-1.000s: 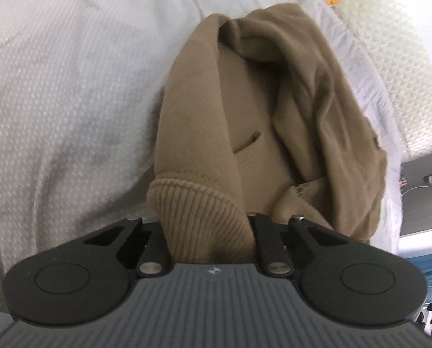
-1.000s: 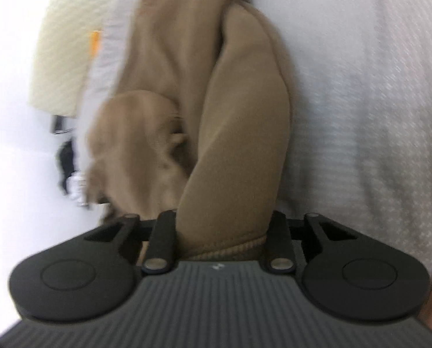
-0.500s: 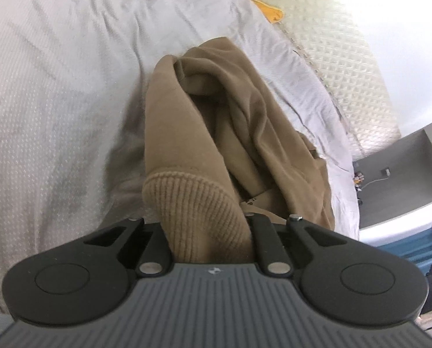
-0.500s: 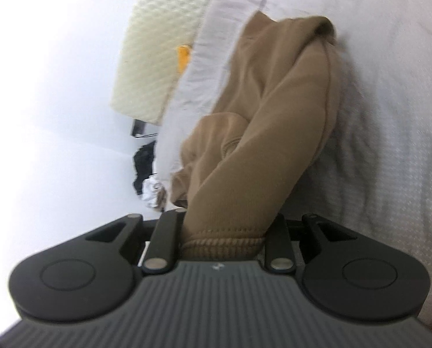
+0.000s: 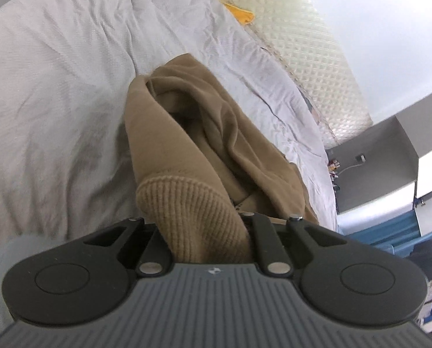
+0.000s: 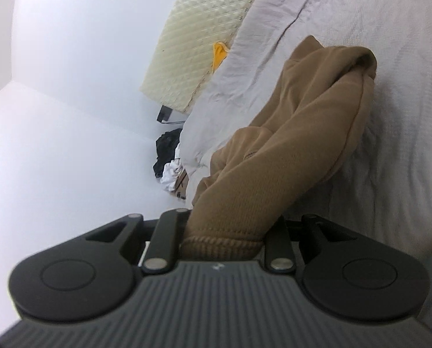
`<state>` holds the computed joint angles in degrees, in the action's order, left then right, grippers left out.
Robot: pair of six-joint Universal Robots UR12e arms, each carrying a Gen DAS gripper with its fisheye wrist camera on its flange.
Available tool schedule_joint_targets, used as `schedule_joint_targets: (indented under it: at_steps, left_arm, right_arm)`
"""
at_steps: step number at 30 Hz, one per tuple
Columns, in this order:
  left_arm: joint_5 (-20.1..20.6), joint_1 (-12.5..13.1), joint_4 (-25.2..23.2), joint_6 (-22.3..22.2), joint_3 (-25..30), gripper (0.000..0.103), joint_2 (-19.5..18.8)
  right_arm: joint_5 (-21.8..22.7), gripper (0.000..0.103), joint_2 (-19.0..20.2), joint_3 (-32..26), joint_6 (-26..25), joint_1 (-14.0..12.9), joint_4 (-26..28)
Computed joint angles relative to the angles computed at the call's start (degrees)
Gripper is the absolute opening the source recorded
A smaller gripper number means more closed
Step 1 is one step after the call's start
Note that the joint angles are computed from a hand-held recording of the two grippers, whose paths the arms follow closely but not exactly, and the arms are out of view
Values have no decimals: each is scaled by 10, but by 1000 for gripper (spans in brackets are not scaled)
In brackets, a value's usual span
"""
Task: Fold large clothes
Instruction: 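Lift the hem with both grippers and fold it toward the hood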
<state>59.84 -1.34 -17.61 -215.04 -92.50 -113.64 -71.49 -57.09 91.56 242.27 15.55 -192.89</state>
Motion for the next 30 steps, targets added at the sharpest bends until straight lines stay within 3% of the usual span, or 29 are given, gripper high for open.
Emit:
schedule_joint_targets:
  at_steps: [9, 13, 16, 19, 23, 30]
  left_arm:
    - [-15, 7, 16, 17, -80, 13, 59]
    - [-22, 7, 26, 12, -81, 13, 57]
    - [-26, 6, 40, -18, -63, 13, 42]
    - [-14, -1, 44, -36, -26, 13, 20]
    - [-4, -6, 18, -65, 41, 14, -20]
    - [6, -13, -100, -91, 222, 15, -125]
  right_arm:
    - [-17, 26, -51, 68, 5, 20, 1]
    - [-22, 26, -50, 74, 28, 19, -9]
    - [-17, 27, -42, 66, 58, 13, -12]
    - [-10, 27, -29, 44, 90, 6, -6]
    - [0, 27, -13, 0, 141, -3, 42]
    - [0, 27, 40, -106, 193, -16, 121]
